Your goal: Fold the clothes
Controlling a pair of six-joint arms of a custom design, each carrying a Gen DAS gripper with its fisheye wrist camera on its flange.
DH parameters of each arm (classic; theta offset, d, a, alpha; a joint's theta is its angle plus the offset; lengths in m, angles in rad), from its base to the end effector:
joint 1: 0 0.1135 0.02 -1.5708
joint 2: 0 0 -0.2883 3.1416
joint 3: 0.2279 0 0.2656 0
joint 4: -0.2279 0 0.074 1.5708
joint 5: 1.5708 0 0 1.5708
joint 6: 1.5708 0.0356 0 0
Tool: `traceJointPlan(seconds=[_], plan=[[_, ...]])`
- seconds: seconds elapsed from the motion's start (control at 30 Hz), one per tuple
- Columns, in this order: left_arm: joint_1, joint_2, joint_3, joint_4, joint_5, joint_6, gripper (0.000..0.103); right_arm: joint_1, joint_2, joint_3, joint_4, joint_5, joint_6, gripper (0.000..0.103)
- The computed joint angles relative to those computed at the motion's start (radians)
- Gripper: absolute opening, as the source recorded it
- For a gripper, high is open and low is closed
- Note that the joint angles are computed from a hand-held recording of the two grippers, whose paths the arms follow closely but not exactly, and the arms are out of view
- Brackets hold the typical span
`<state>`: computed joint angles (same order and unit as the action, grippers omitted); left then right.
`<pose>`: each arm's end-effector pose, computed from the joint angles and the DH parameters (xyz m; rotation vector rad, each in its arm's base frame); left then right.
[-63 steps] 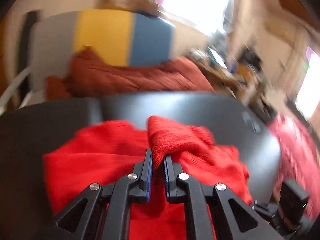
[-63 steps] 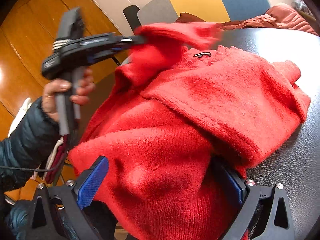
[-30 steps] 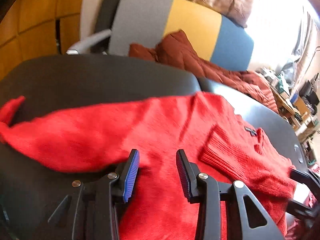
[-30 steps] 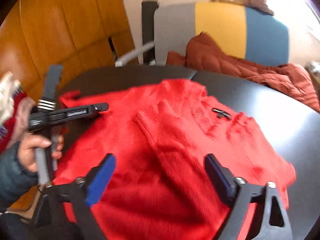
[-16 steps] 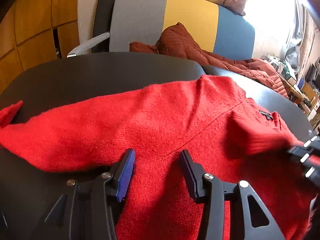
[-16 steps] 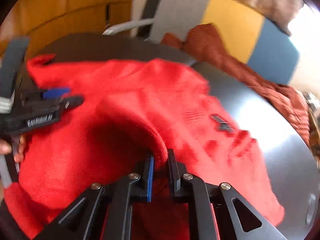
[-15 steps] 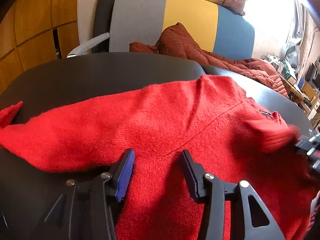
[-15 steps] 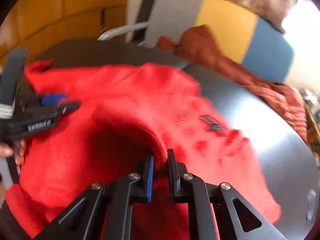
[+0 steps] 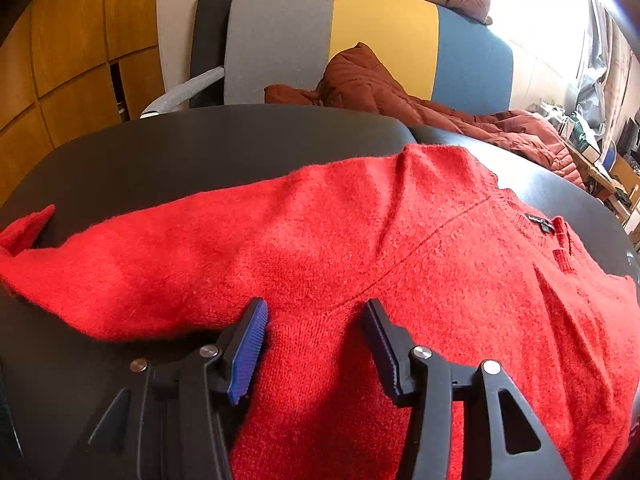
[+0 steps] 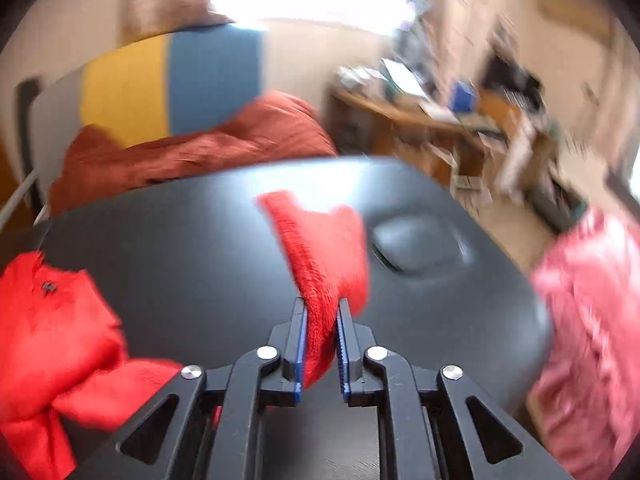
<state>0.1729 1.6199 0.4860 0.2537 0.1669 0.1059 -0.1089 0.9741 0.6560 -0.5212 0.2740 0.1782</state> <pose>0.2645 0.0402 0.1083 -0.0083 2.4359 -0.0800 0.1926 -0.0308 0.2475 0.4661 2.3440 -0.2972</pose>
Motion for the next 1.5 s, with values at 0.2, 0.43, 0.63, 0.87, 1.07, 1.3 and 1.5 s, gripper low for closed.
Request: traceJointPlan(seconds=[0.2, 0.43, 0.63, 0.87, 1.07, 1.3, 1.5], plan=[[0.026, -0.042, -0.034, -0.027, -0.019, 0.019, 0.058, -0.062, -0.117, -0.082, 0.001, -0.028, 0.039, 0.049], [0.038, -0.129, 0.029, -0.221, -0.046, 0.078, 0.053, 0.451, 0.104, -0.01, 0.145, -0.082, 0.218, 0.049], [-0.051, -0.158, 0.095, -0.218, 0.02, 0.145, 0.053, 0.607, 0.591, 0.281, 0.16, -0.257, 0.158, 0.041], [-0.108, 0.084, 0.221, -0.145, -0.035, 0.196, 0.052, 0.594, 0.966, 0.639, -0.05, -0.258, 0.07, 0.042], [-0.03, 0.202, 0.301, -0.118, -0.047, 0.103, 0.055, 0.612, 1.125, 0.86, -0.093, -0.224, 0.023, 0.042], [0.06, 0.329, 0.453, -0.12, -0.074, 0.137, 0.061, 0.661, 1.315, 1.108, -0.007, -0.152, -0.017, 0.047], [0.092, 0.449, 0.632, -0.165, -0.098, 0.172, 0.073, 0.656, 1.355, 1.179, 0.037, -0.179, -0.001, 0.051]])
